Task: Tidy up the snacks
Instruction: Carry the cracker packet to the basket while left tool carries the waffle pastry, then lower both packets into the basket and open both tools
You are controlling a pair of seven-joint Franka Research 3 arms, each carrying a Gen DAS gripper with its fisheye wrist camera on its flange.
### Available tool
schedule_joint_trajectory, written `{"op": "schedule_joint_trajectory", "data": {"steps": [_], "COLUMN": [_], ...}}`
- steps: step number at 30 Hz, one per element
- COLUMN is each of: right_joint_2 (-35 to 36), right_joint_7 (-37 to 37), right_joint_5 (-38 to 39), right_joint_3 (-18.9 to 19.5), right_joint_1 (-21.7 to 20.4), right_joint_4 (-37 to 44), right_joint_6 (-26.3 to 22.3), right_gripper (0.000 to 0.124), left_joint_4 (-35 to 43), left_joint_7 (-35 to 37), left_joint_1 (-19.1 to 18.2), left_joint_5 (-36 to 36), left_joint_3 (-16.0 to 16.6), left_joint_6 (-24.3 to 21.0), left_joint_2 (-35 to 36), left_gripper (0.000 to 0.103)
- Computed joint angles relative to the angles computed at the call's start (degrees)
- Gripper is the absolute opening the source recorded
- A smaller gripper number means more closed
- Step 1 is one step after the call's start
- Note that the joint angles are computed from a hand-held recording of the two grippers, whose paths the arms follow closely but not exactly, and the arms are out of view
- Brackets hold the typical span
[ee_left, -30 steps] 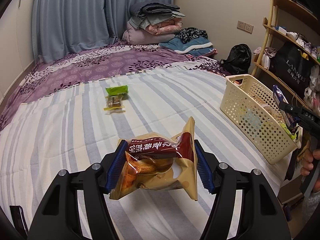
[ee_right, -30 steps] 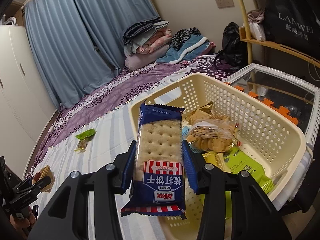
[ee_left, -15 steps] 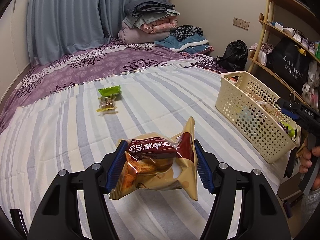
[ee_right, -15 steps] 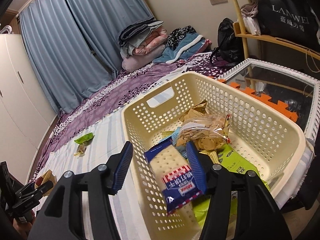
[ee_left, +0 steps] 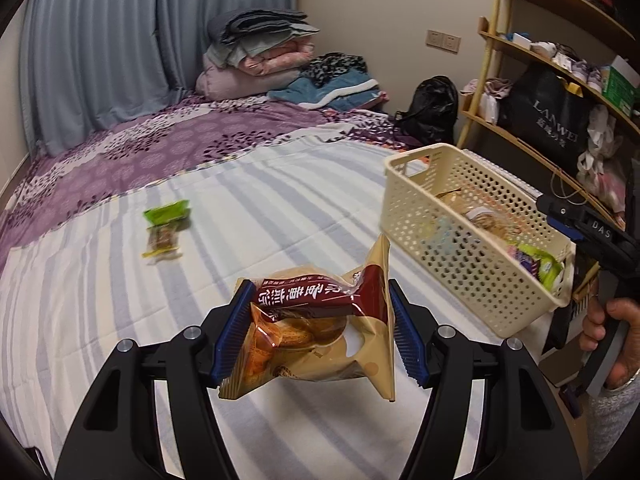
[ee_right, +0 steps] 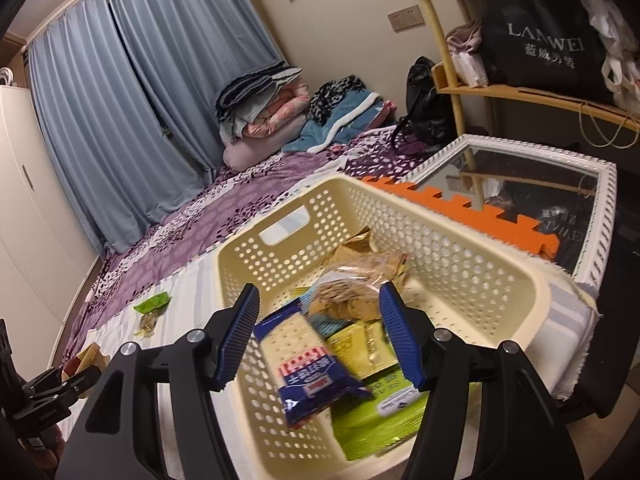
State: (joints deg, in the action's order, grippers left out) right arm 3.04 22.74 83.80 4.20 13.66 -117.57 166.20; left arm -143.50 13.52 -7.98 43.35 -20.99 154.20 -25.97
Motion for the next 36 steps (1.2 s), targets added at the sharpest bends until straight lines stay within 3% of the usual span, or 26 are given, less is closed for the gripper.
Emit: {"op": "schedule_joint_trajectory", "data": {"steps": [11, 20, 26, 29, 31, 36], "right_joint_2": [0.5, 1.2, 1.9, 2.2, 2.3, 2.3], "right_joint_7": [-4.8, -6.4, -6.2, -6.2, -6.2, -6.8], "right_joint_5": [5.0, 7.2, 7.3, 7.1, 6.9, 7.1], "right_joint_3": [-0.8, -1.4, -1.5, -1.4, -1.3, -1.1], "right_joint_1": [-1.3, -2.7, -3.3, -3.4, -3.5, -3.4], "right_joint_4": [0.6, 1.1, 1.7, 1.9, 2.0, 2.0], "right_joint_6": [0.8, -0.9, -1.8, -1.8, -1.9, -1.7], "right_gripper": [0.062, 0.062, 0.062, 0.062, 0.062, 0.064], "left_joint_4": [14.5, 26.8, 33.6, 36.4, 37.8, 36.9], "left_joint_7": [4.0, 9.0, 14.3, 16.6, 14.8, 11.9], "left_joint_1": [-2.4, -7.8, -10.7, -11.7, -12.7, -12.9], "left_joint_5": [5.5, 8.1, 5.3, 3.9, 6.1, 7.1], "left_joint_3": [-0.2, 3.1, 5.7, 7.1, 8.7, 10.5], "left_joint_6": [1.6, 1.5, 3.0, 4.8, 5.8, 6.1], "left_joint_2": [14.1, 25.0, 31.8, 34.7, 35.9, 35.2], "left_gripper": [0.067, 0.067, 0.067, 0.073, 0.095, 0.095]}}
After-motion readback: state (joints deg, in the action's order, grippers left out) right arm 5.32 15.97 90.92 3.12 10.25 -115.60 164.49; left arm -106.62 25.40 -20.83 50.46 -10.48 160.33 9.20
